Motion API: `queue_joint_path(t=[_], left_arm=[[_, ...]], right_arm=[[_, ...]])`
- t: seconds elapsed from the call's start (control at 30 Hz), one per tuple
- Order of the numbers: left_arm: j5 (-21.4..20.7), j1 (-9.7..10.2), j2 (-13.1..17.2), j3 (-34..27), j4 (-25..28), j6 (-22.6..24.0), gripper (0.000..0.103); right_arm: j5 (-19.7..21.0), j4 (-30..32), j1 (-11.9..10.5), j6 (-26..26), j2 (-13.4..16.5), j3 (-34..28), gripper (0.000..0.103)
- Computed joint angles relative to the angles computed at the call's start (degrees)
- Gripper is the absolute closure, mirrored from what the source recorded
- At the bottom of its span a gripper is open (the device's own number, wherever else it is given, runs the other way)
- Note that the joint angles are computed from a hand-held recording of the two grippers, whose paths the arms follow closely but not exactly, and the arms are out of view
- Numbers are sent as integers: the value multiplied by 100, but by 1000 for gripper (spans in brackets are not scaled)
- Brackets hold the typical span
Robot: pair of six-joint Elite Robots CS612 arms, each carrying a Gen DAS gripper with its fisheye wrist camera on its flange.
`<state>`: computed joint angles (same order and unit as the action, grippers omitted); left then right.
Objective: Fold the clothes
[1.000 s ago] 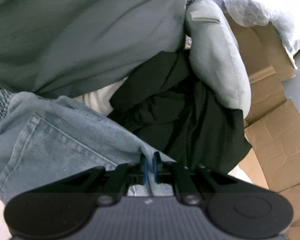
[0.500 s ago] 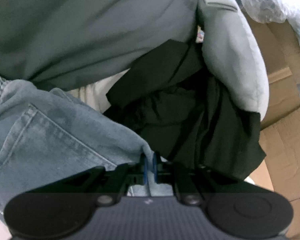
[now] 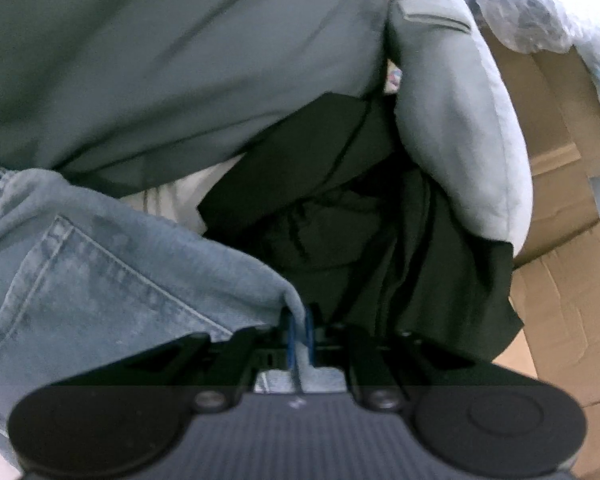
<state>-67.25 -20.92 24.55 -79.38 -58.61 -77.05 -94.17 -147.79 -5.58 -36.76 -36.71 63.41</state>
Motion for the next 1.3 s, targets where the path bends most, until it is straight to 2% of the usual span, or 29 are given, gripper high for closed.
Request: queue_joint_path(t=[0.4,0.53,0.57,0.6,0.63,0.67,0.7,0.77,0.87,0.97,1.07,1.17,1.3], left_arm=[[-60,65,54,121,-73,-12,97],[-31,66,36,260,-17,50,94],[-39,65,1,314,22,92,93],[-47,64,-35,370,61,133,93],[-83,65,-72,417,62,242,84],[-108,60,-97,435,23,397,73],[-106,49,-112,437,-25,548,68],[-77,5,-130,410,-121,755,51],[-46,-74,-156,367,-255,1007,50],[-123,-159,-192,391,-364,1123,46],[-158,-280,-170,386,-527,1185,43],[-231,-394,-85,319,-690,1309,42],[-379,-550,74,169,-791,1306,42]], right_arm=[[-476,272,123,38,286,-465,101],[-622,359,151,267,432,-614,100],[-655,369,158,345,463,-643,97],[-680,365,162,428,482,-657,88],[-682,315,156,525,465,-625,86],[-681,269,148,620,443,-590,81],[-638,233,132,725,399,-544,75],[-246,146,53,953,250,-381,71],[317,114,-61,1222,-4,-135,52],[541,-77,-128,1408,-279,175,49],[673,-365,-198,1477,-571,559,41],[866,-740,-288,1527,-746,922,38],[970,-1234,-301,1266,-835,1305,38]])
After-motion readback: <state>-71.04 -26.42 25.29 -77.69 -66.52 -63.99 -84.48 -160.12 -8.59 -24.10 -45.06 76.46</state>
